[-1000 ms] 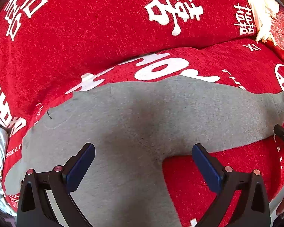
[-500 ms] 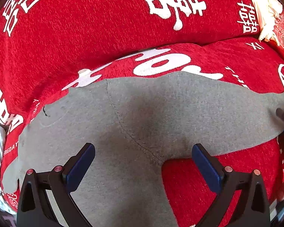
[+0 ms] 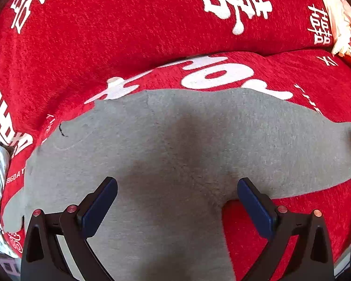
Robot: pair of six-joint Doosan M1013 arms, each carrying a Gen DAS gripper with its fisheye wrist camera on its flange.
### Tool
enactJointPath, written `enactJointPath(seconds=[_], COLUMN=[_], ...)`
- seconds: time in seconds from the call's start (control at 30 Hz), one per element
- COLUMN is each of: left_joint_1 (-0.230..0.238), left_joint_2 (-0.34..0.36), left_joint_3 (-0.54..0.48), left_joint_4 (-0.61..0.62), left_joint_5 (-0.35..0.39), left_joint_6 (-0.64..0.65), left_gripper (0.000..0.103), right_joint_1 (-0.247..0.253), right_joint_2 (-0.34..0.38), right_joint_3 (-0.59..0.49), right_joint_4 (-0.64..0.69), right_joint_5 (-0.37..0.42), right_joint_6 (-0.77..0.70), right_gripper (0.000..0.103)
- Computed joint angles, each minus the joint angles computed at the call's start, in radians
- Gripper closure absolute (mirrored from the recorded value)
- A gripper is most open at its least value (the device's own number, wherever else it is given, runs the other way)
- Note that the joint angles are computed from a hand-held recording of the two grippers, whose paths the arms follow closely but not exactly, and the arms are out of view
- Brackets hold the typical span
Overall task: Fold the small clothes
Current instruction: 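Lift the sleeve cuff with the right tool and carry it over the body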
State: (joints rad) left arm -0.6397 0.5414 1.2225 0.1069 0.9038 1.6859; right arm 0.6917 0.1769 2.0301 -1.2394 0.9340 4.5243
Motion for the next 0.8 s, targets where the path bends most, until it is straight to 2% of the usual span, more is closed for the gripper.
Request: enactJointPath(seconds=[0.03,0.07,0.13,0.27,0.37,0.4,0.5,0.8], left_joint_1=[0.002,0.005,0.009,0.01,0.001,0.004,0.025,0.086], left_joint_2=[0.001,0.003,0.006,0.007,0.027,0.034,0.046,-0.017], left_joint_3=[-0.003,-0.007,-0.011,-0.004,-0.005,-0.011,-0.044,0.018], left_joint_4=[-0.003,-0.007,-0.018,-0.016,0.083,0.079,0.005,-0.142], left_joint_5=[0.002,0.007,0.011,0.003,0.006,0.012,0.061,-0.012], left_joint_6=[-0.002,-0.006,-0.007,0.001,-0.048,-0.05,-0.03,0.053], left_gripper=[0.0,0.0,0.0,0.0,0.0,0.0,0.0,0.0], right_joint_1=[0.001,0.001,-0.004,-0.001,0.003,0.004,0.023,0.065], right_joint_2=[-0.003,-0.007,-0.01,0.004,0.017,0.019,0.027,0.032], right_joint_3=[0.006,0.013,0.007,-0.052,-0.101,-0.109,-0.146,-0.231], right_joint_4=[-0.022,-0.055,-0.051,0.103,0.2,0.212,0.225,0.126], right_joint_5=[-0.002,-0.007,-0.017,0.073,0.14,0.153,0.226,0.26], right_joint_6=[0.022,0.038,-0.011,-0.193,-0.329,-0.346,-0.38,-0.417], right_gripper=[0.062,0.069,0.096,0.096,0.096,0.096,0.096,0.096])
